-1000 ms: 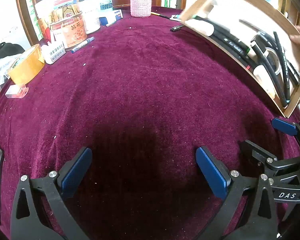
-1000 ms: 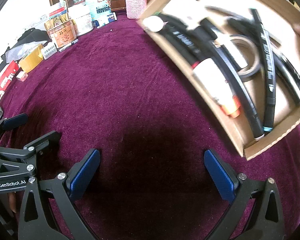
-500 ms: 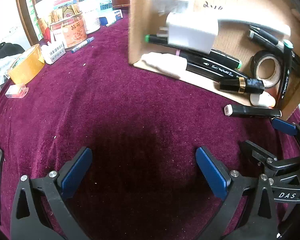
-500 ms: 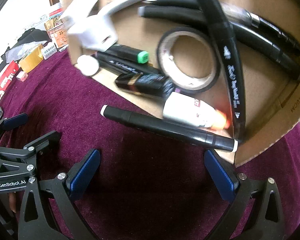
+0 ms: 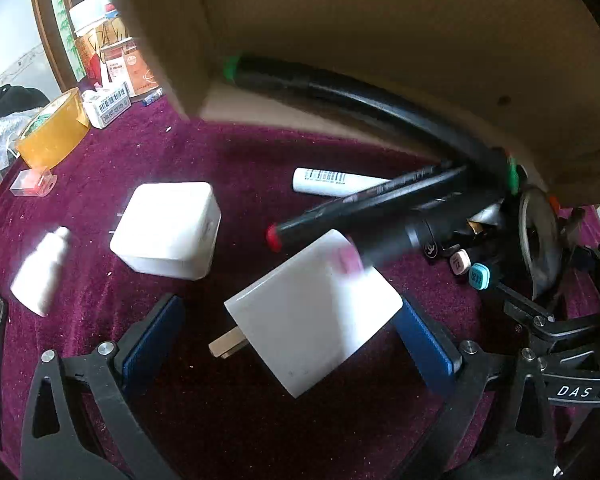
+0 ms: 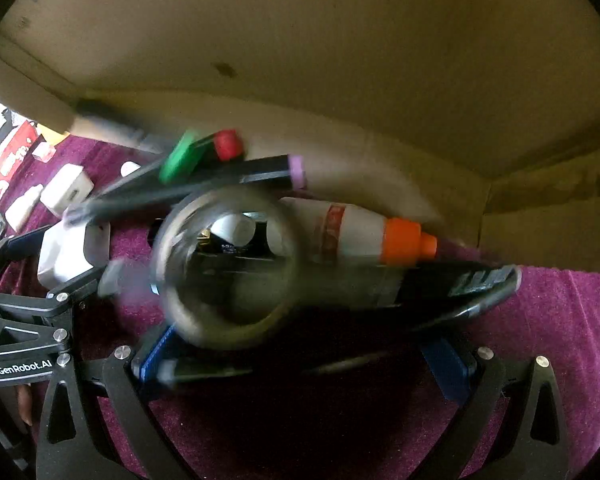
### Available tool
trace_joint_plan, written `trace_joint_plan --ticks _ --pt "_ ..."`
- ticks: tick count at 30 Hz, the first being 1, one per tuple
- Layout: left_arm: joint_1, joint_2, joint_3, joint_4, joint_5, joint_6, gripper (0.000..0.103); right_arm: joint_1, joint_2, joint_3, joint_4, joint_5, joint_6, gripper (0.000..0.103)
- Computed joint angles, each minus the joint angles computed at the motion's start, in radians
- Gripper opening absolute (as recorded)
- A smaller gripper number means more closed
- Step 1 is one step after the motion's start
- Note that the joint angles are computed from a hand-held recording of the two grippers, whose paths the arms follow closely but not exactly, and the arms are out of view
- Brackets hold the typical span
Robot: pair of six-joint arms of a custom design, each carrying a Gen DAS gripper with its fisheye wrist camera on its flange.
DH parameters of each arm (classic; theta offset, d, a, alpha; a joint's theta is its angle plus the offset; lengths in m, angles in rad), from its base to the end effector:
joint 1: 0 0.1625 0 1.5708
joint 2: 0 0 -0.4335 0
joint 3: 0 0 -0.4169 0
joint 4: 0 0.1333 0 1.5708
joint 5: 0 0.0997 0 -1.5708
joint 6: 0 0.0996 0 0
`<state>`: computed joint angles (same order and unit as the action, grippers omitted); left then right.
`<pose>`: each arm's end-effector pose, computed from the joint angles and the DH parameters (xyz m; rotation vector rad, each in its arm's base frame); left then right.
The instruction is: Organize rigid objects
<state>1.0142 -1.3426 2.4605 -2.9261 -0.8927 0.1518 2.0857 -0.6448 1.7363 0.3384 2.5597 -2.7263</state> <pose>-0.0428 -0.4393 0.1579 0.7637 2.3665 -0.4664 0.2641 -0.3650 -0.0151 0.0263 -2.2276 0.6787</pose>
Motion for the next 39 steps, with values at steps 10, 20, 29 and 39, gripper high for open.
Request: trace_joint_plan --ticks 10,20,29,39 --pt "0.002 -0.008 0.004 0.002 -0.002 0.002 0.103 0.002 0.001 -0.004 0.007 0.000 0.005 0.102" --pt "0.003 -0.009 0.004 0.002 -0.002 0.004 0.103 0.000 0.001 -0.003 0.002 0.000 0.001 0.102" --pt "0.002 -0.009 0.005 0.003 -0.002 0.003 0.103 -0.001 0.001 -0.003 0.001 -0.001 -0.002 0.102" --pt "-0.003 -0.132 0.033 0.032 -0.061 -0.017 0.103 0.000 0.000 0.000 -0.001 -0.001 -0.003 0.102"
